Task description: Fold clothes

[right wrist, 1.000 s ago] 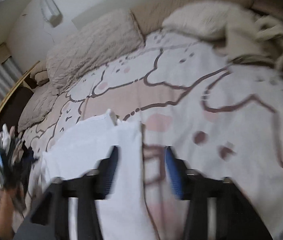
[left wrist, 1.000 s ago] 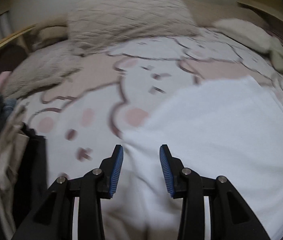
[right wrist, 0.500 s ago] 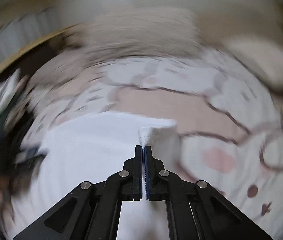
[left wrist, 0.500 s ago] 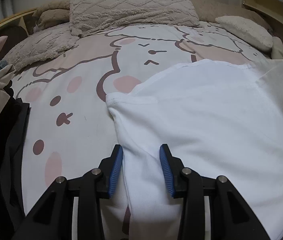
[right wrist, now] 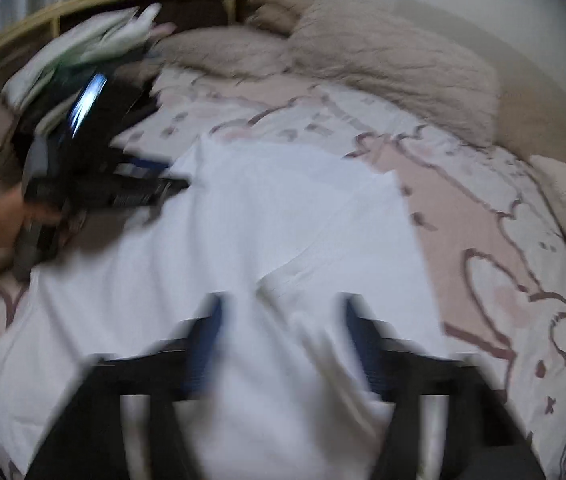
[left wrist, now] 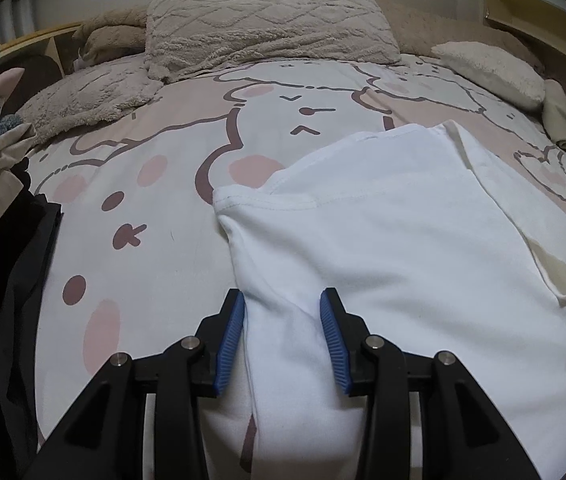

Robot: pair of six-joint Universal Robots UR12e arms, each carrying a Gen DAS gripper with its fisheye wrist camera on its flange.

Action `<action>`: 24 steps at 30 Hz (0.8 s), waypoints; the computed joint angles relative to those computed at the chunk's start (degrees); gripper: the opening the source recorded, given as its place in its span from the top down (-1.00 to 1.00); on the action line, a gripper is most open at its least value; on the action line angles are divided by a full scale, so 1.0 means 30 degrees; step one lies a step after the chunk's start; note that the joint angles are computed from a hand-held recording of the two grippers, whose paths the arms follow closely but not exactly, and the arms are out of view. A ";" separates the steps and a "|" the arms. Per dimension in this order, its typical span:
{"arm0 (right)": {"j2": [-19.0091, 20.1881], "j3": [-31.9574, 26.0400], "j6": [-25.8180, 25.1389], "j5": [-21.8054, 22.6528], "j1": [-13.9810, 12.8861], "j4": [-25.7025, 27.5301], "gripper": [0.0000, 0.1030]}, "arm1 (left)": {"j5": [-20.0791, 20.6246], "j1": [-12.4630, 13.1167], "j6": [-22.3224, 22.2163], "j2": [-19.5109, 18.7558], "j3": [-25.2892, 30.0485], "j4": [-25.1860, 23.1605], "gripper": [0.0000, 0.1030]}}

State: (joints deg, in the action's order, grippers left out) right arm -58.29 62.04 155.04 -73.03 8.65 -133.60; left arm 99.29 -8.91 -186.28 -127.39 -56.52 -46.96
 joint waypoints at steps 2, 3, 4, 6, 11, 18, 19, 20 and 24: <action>0.0353 -0.0687 0.0116 -0.0281 0.0031 0.0535 -0.28 | 0.0005 -0.0009 -0.0025 0.0008 -0.0054 0.0111 0.23; 0.0612 -0.1116 0.0048 -0.0396 0.0077 0.0961 -0.10 | -0.0040 -0.0005 -0.0068 0.0015 -0.0071 0.0138 0.23; 0.0875 -0.1557 -0.0019 -0.0511 0.0122 0.1393 -0.02 | -0.0103 0.0007 -0.0118 0.0023 -0.0088 0.0163 0.23; 0.1299 -0.2323 -0.0274 -0.0396 0.0182 0.2744 -0.01 | -0.0181 0.0025 -0.0157 0.0042 -0.0116 0.0185 0.23; 0.1942 -0.3285 0.0235 -0.0420 0.0219 0.4503 0.72 | -0.0147 0.0005 -0.0167 0.0051 -0.0143 0.0210 0.23; 0.2289 -0.3951 0.3828 -0.2952 -0.0426 0.1824 0.90 | -0.0219 0.0017 -0.0245 0.0070 -0.0178 0.0243 0.23; 0.2451 -0.4260 0.4340 -0.3612 -0.0540 0.1472 0.90 | -0.0229 0.0014 -0.0272 0.0068 -0.0175 0.0239 0.23; 0.2657 -0.4605 0.4773 -0.4375 -0.0654 0.1193 0.90 | -0.0258 0.0021 -0.0296 0.0072 -0.0182 0.0244 0.23; 0.4161 -0.7178 0.6666 -0.6489 -0.1250 0.2623 0.90 | -0.0205 0.0003 -0.0277 0.0066 -0.0172 0.0240 0.23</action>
State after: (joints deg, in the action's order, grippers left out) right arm -45.80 40.51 175.03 -92.50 4.90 -125.73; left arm 98.68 -8.90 -187.11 -127.19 -57.03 -46.24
